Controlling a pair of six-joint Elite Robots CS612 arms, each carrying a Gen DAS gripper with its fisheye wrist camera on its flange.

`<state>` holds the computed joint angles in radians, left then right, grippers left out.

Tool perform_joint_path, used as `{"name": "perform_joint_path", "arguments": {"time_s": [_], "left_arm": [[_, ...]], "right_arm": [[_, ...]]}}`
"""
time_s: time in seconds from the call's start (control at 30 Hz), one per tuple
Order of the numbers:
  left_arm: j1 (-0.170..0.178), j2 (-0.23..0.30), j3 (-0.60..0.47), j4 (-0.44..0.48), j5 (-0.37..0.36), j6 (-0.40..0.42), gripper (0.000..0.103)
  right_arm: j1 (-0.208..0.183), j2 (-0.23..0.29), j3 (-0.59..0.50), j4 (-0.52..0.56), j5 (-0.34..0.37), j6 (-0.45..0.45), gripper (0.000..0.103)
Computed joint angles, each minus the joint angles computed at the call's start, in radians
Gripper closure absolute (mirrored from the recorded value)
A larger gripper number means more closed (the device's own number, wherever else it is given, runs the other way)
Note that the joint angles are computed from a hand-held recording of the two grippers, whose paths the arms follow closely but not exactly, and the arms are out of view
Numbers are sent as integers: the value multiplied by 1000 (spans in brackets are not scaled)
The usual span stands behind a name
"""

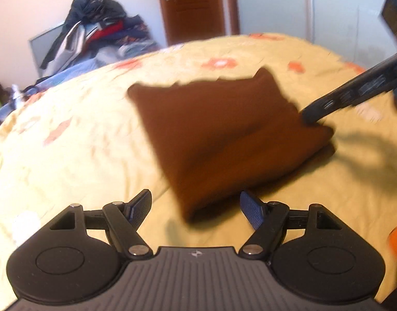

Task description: Fold small clothes

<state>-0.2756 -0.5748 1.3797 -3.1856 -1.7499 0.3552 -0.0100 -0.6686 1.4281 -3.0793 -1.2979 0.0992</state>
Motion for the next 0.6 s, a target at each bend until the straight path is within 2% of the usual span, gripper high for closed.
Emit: {"name": "perform_joint_path", "arguments": {"time_s": [0.07,0.13,0.17,0.2,0.23,0.27,0.3,0.37,0.4,0.47,0.5,0.57,0.6], "left_arm": [[-2,5,-9,27,16,-26,28],[-7,14,-18,13,21,-49,28],[-10,21,-24,-2,21,-51,28],[-16,27,-29,-15,38,-49,38],[-20,32,-33,-19,53,-49,52],[-17,30,-34,-14,37,-60,76],[-16,24,-25,-25,30,-79,82],[-10,15,-4,-68,23,-88,87],[-8,13,-1,-59,16,-89,89],[-12,19,-3,-32,44,-88,89],[-13,26,0,-69,46,-89,89],[-16,22,9,-77,56,-83,89],[-13,14,15,-69,49,-86,87]], "right_arm": [[-3,1,7,14,8,33,52],[-7,11,-1,41,45,62,53],[-5,16,-7,52,59,60,57],[-4,23,-15,69,71,51,71],[-4,27,-22,85,76,41,76],[-5,27,-19,78,80,35,78],[-8,21,-11,70,85,31,82],[-17,1,18,31,89,29,84],[-22,-5,26,26,86,31,85],[-22,0,20,73,70,12,85],[-19,9,17,74,72,-3,85],[-10,16,23,24,54,-20,81],[-10,13,24,25,45,-5,74]]}}
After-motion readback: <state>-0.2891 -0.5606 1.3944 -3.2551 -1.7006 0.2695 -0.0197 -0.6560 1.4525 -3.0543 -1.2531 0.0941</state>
